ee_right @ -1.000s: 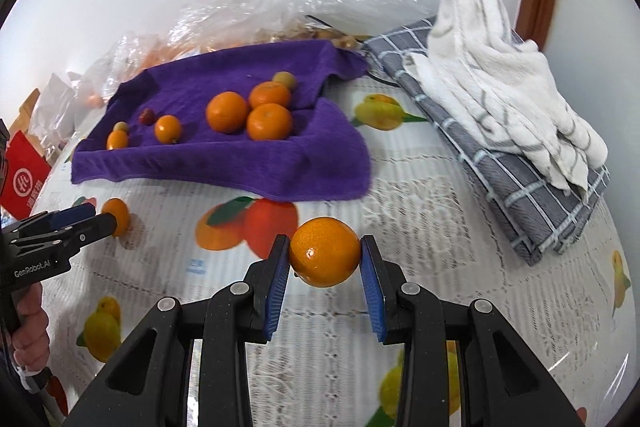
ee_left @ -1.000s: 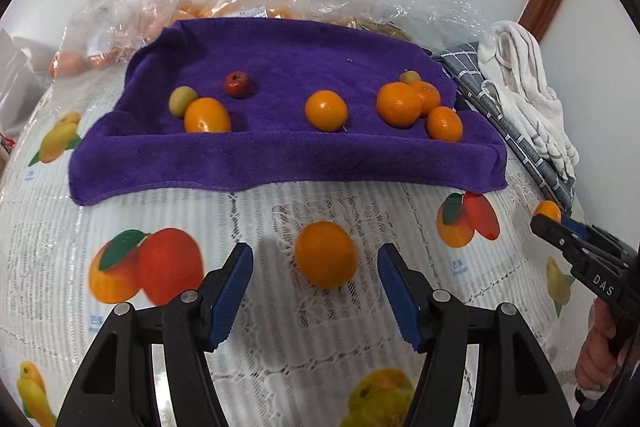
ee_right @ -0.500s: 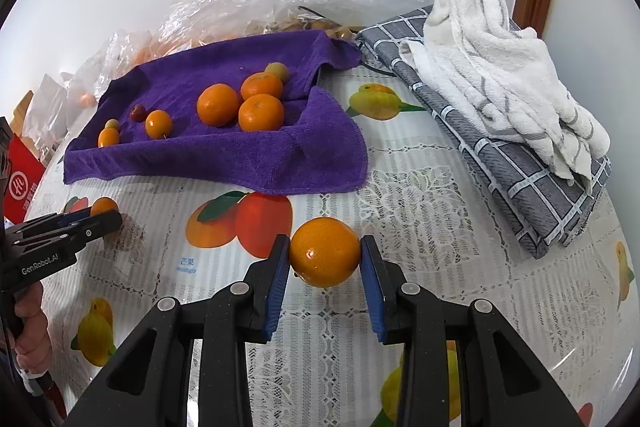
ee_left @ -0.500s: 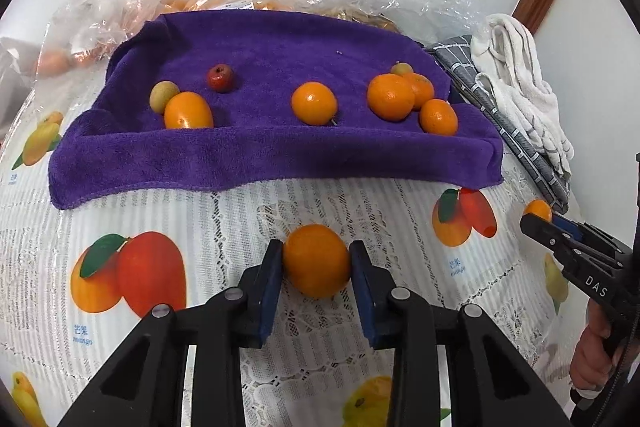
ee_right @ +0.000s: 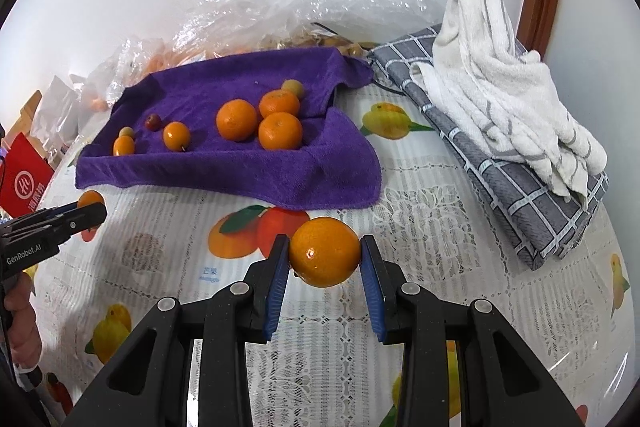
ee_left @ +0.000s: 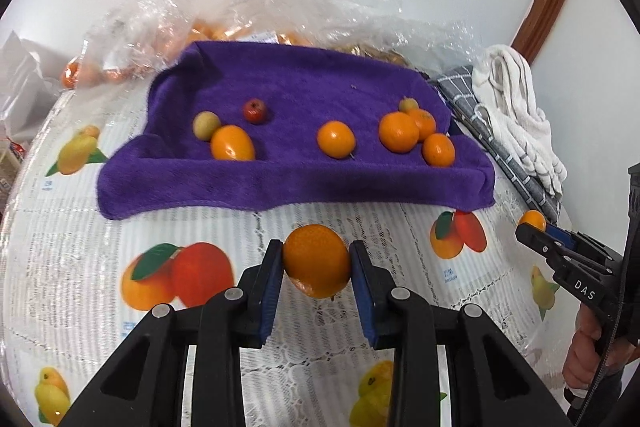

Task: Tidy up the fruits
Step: 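Carry the orange with the right tool while the left tool carries its orange over the towel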

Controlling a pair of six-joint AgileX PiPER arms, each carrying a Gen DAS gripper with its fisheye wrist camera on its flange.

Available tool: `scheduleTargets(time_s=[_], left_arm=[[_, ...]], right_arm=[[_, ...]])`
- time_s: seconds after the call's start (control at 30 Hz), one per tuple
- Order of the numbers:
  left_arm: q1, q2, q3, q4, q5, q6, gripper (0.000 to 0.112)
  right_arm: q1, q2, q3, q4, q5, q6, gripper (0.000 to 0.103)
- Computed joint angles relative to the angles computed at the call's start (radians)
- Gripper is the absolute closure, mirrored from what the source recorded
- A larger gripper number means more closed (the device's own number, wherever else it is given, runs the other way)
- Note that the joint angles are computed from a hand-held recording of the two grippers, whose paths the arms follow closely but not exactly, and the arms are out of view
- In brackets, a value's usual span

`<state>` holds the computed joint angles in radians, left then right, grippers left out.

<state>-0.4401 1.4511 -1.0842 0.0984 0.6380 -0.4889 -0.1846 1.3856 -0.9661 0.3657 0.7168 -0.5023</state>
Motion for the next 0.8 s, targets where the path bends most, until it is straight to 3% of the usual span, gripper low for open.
scheduleTargets(time_s=[0.8], left_arm=[[0.111,-0.085,-0.045,-0.017,0.058,0.058,0.081]], right_arm=[[0.070,-0.004,-0.078,-0.033,0.013,0.050,0.068]])
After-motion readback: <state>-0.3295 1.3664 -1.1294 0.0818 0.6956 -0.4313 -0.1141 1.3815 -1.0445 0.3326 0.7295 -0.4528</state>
